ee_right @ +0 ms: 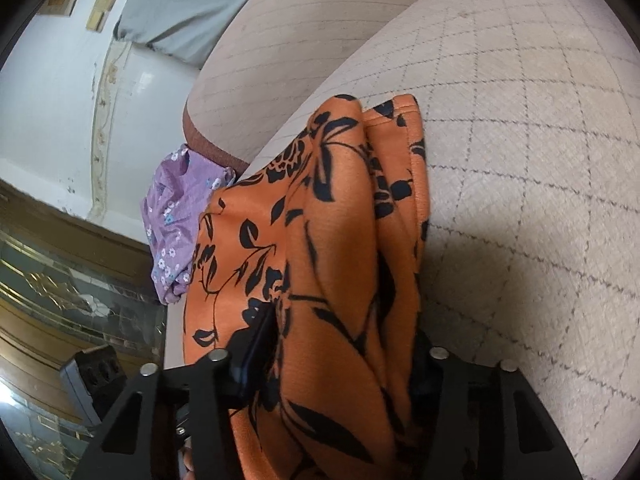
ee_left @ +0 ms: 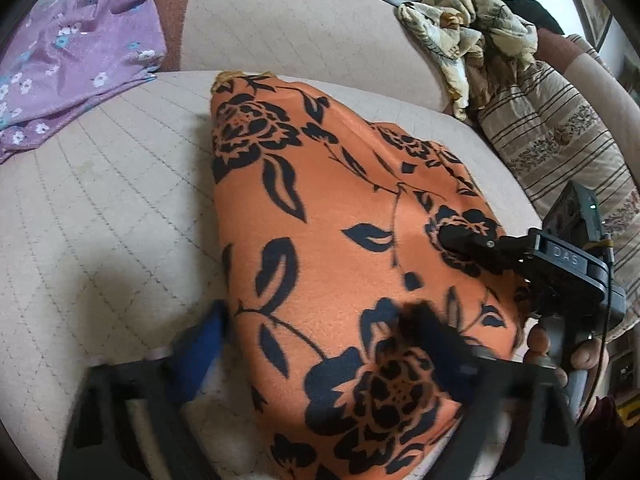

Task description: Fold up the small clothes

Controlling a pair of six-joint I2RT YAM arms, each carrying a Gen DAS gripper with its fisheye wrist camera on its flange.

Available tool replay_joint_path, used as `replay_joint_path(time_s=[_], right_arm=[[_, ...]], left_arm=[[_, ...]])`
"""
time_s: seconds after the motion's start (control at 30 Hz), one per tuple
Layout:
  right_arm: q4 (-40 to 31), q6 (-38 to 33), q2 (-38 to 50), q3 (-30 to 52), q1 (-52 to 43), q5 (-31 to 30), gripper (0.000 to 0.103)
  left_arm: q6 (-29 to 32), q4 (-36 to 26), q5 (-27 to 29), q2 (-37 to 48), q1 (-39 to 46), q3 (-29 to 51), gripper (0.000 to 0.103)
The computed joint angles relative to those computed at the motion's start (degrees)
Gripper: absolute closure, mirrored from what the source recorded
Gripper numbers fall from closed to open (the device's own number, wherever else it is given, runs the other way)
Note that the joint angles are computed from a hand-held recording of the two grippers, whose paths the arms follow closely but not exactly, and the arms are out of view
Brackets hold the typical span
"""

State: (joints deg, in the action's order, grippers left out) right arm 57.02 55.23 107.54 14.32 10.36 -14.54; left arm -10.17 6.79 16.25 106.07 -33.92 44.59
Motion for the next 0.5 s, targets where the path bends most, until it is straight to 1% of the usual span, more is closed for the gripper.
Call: replay_joint_path(time_s=[0.03,0.1,0.13,0.2,0.27,0.33,0.5], right_arm=[[0.8,0.7,0.3,-0.2,0.0,0.0,0.052],[-1.2,0.2,-1.3,-0.3,0.8,1.5,0.055],[-2.3,-0.1,-2.3,-0.3,1.3,2.3,0.055],[-3.6,0.0,-4.5,-0.6,2.1,3.3,0.058],[-5.5,-0.2,-7.3,-0.7,3.5,5.1,0.059],[-7.7,-0.8,-10.1,-0.6,5.0,7.0,0.06],[-12.3,-1.4,-15.5,0.0,9.7,11.7,0.061]], left_arm=[[-0.4,0.0,-1.2,-0.3,-0.4,-0.1,0.031],[-0.2,0.1,-2.3,-0.9,-0.6,-0.4,0.043],[-0.1,0.2,-2.3,-1.1,-0.4,-0.6,0.046],[0.2,0.2,-1.3,-1.9,0.7,-1.1,0.057],[0.0,-0.4,-0.5,-2.8,1.2,-1.2,0.061],[0.2,-0.7,-1.0,-4.1,1.0,-1.8,0.064],[1.1,-1.8,-6.2,-10.2,-1.2,-3.8,0.065]])
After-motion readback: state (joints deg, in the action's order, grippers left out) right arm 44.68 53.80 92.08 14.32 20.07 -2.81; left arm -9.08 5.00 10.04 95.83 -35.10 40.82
